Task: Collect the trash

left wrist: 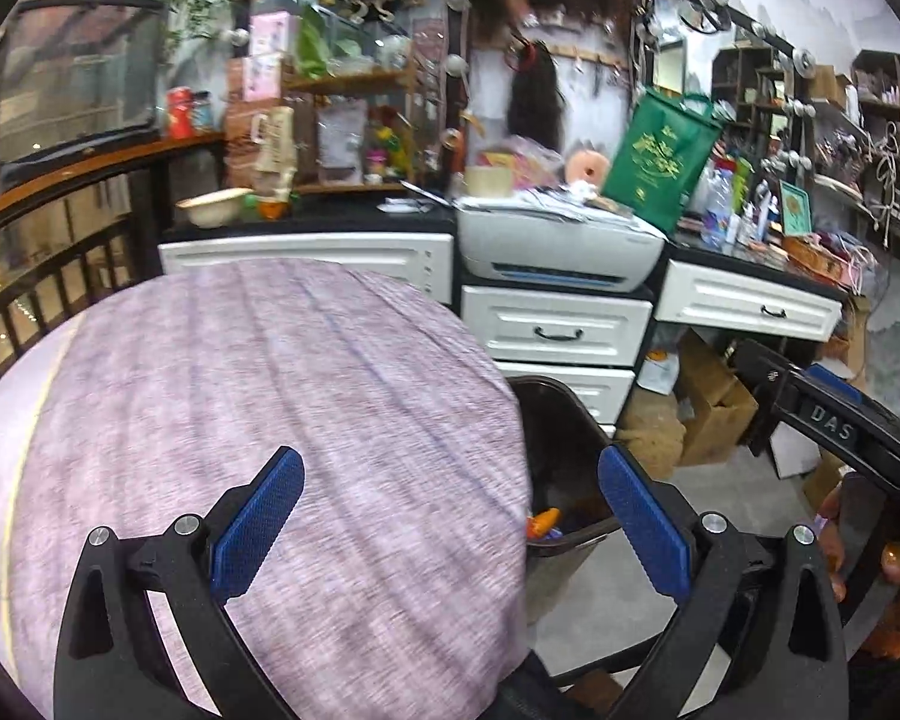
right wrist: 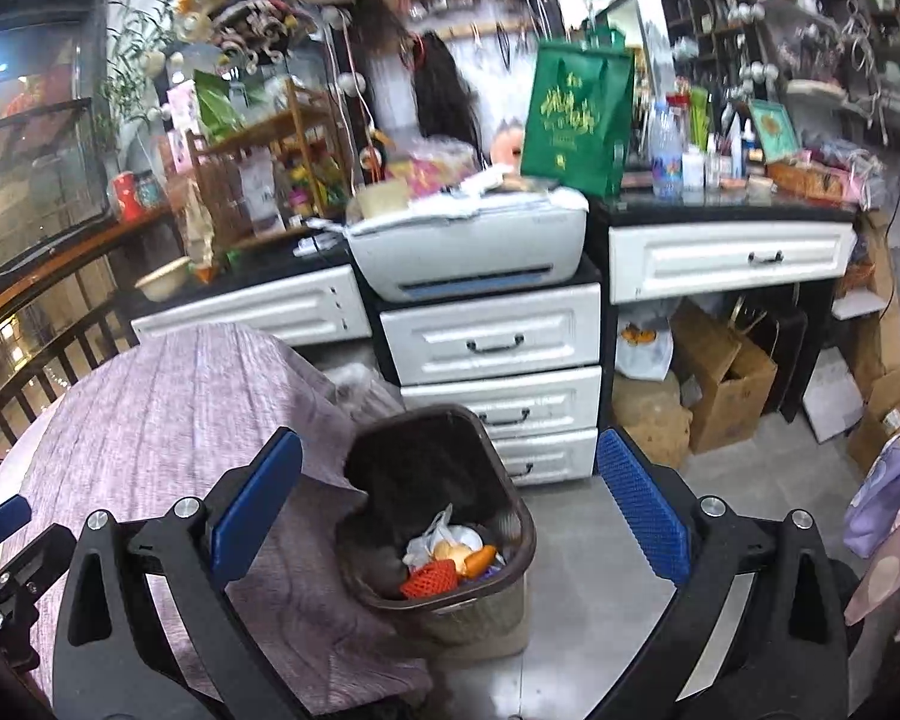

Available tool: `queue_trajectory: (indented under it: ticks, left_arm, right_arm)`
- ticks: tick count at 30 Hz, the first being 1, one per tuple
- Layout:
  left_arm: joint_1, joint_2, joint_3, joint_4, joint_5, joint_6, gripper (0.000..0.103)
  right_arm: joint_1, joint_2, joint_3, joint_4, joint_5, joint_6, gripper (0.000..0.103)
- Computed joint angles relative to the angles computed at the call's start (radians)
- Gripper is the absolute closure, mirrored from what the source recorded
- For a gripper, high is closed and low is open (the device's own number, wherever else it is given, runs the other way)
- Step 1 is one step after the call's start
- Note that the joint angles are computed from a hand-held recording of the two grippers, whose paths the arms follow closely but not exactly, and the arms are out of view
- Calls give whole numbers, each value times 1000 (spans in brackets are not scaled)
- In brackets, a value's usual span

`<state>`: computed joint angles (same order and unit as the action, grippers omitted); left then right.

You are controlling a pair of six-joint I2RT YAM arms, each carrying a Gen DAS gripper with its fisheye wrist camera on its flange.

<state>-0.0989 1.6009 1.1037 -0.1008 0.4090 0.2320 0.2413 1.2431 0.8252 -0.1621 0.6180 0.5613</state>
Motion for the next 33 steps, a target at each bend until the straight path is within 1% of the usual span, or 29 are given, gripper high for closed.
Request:
queue_trajectory:
  ticks: [8,11,12,14,17,20,22,28,31,33]
  left_arm:
    - [84,-159,-141,66,3,-10,6]
    - [111,-214,-196,113,1,-29,6]
    - [121,-232,-209,120,2,-37,6]
    - [141,-255,-223,115,19,-54,6]
    - [178,-278,-232,102,65,-90,6]
    - [197,-295,-241,106,86,-126,6]
    - [205,-303,-249,118,81,-140,6]
    - [232,-309,-250,107,109,-174,6]
    - [228,-315,-253,104,79,-165,6]
    - [229,-321,-263,115,77,-165,6]
  right_arm:
    - [219,-74,-36,9,163,-14,6]
    - [276,-105,-55,29,207,-53,6]
    - [301,-118,-65,43,237,-68,6]
    - [350,-138,-81,56,304,-70,6]
    - [405,-163,-104,82,362,-99,6]
    - [464,-175,-124,112,427,-130,6]
    - [487,-186,-130,111,445,-129,6]
    - [516,-187,-132,85,446,-109,6]
    - [514,-192,-134,73,433,-96,6]
    - [517,-195,-133,63,434,-88,6]
